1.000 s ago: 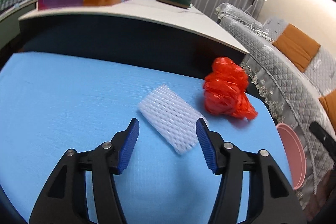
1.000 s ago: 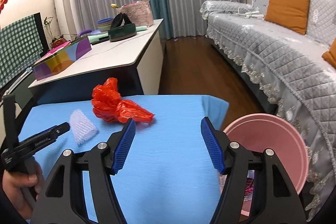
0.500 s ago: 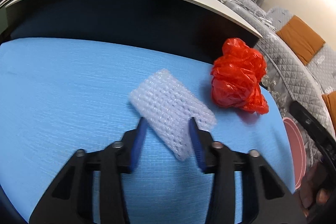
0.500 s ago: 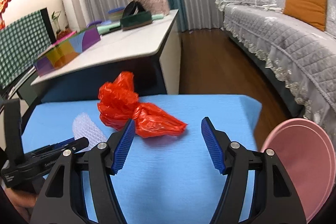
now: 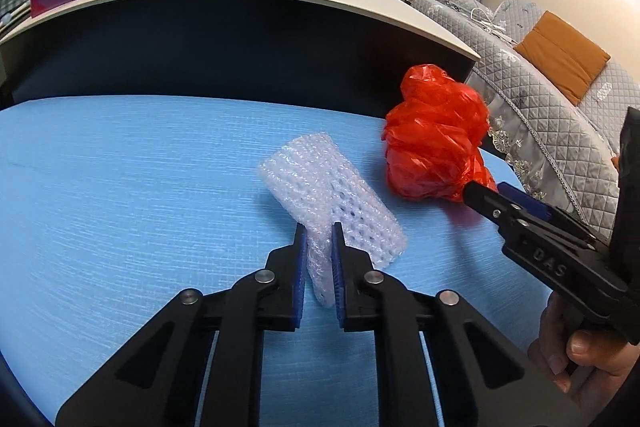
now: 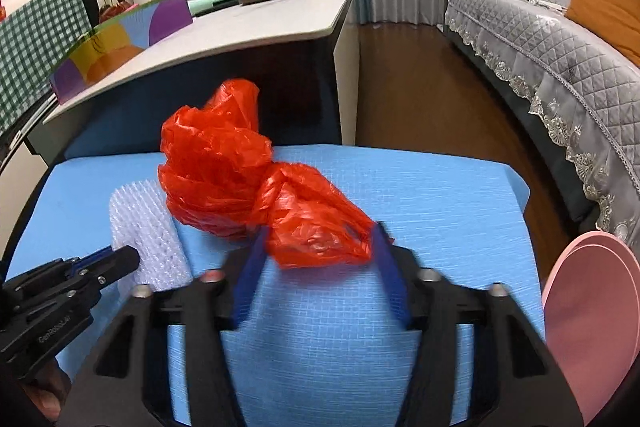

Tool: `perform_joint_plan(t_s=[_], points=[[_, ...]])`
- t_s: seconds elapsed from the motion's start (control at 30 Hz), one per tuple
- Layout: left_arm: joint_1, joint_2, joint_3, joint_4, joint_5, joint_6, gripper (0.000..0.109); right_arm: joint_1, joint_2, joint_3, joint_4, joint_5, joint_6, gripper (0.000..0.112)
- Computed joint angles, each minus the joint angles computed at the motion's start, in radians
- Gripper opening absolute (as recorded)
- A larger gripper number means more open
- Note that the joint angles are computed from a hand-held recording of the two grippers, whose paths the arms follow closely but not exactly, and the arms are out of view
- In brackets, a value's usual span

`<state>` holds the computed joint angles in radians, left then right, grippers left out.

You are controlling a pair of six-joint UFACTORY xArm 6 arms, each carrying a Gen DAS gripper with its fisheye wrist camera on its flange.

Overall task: Collect trash
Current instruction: 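Grasp the white foam mesh sleeve with the left tool while the right tool grasps the red bag, then carry the foam sleeve and red bag in both tools over the pink bin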

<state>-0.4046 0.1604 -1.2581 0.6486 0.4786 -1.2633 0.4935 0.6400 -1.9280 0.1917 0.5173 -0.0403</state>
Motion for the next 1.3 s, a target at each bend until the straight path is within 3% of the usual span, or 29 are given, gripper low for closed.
perform_joint_plan(t_s=[0.03, 0.33, 0.67, 1.07, 1.3], points=[[0.0, -0.003, 0.003, -0.002, -0.001, 0.002, 0.011, 0.001, -0.001, 0.0, 0.002, 0.001, -0.006, 0.027], [-0.01, -0.026, 0.011, 0.015, 0.011, 0.001, 0.01, 0.006, -0.124, 0.164, -0.02, -0.076, 0.0, 0.011], [-0.044, -0.116, 0.065, 0.076, 0.038, -0.019, 0.01, -0.001, -0.362, 0.41, -0.185, -0.131, 0.172, 0.009], [-0.114, -0.199, 0.086, 0.229, 0.098, -0.117, 0.01, -0.069, -0.605, 0.616, -0.153, -0.122, 0.192, 0.009], [-0.157, -0.207, 0.084, 0.276, 0.11, -0.156, 0.01, -0.109, -0.71, 0.714, -0.158, -0.162, 0.2, 0.009]])
